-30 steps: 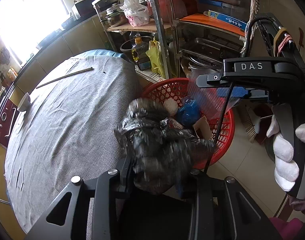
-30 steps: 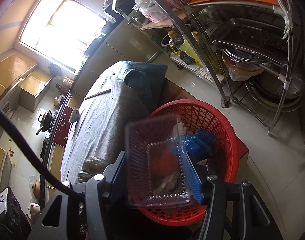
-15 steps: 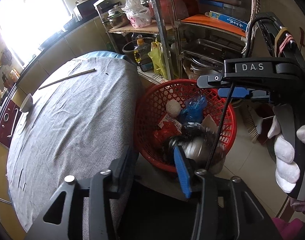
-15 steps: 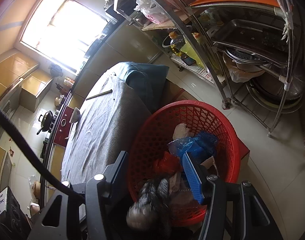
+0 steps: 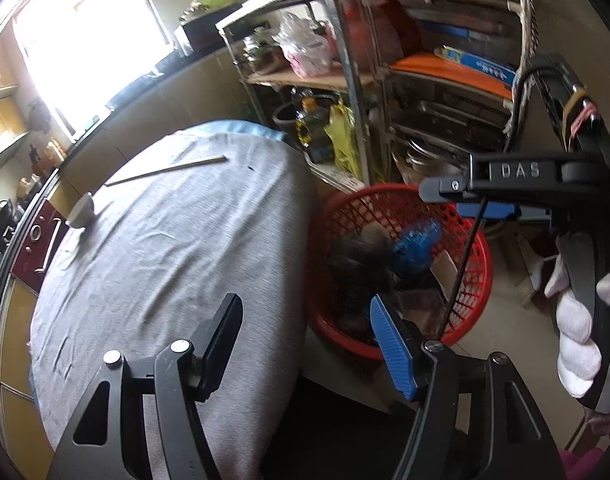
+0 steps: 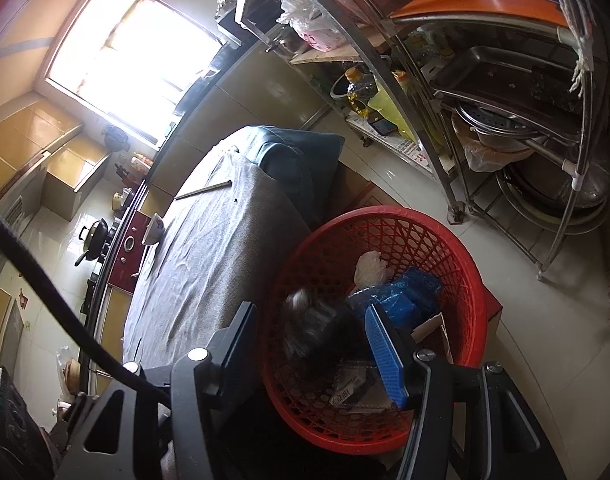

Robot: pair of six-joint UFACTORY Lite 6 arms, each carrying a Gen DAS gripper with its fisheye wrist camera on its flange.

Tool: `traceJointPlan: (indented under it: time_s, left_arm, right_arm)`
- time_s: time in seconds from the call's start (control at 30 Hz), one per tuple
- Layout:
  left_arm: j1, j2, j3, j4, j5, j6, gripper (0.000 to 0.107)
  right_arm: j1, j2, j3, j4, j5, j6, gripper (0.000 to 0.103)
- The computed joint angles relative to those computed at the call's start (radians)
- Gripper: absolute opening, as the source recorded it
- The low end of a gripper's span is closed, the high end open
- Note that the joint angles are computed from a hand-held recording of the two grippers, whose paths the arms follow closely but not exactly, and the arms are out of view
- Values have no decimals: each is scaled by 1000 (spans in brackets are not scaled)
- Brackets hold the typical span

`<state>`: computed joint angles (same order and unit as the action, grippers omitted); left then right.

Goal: Collect trash
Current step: 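Withdraw both open tools from the basket back over the table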

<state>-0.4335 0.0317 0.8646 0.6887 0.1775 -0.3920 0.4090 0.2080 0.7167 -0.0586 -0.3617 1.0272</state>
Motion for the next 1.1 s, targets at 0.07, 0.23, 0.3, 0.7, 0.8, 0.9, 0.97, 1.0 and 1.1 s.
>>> traceJointPlan:
  time_s: [0.07,0.23,0.3,0.7,0.8,0.9,0.97,1.0,1.1]
  left_arm:
    - [9,-18,-7,4,-8,-5,68]
    - [30,-83,-42,147,-22,-148,78]
    - [39,-103,-53,182,-28,-183,82]
    - [90,-123,-40,44,-43,-69,83]
    - [121,-128,-31,-59,-44,19,83]
    - [154,-137,-23,-106,-37,47,83]
    - [179,-143,-17,-71,-30,1,83]
    - [188,-149,-19,-33,-28,-40,83]
    - [221,-168,-22,112,-19,-200,83]
  right_arm:
    - [9,4,16,14,12,-17,60]
    - [40,11,56,87,47,-99,60]
    - [51,13,70,117,57,-132,60]
    - [130,-6,135,594,114,-651,60]
    - [155,-8,158,790,117,-864,60]
    - [177,-2,184,928,117,-1018,60]
    - [196,8,206,1029,111,-1127,60]
    - [201,13,213,1050,109,-1152,60]
    - [227,35,256,1188,101,-1300,60]
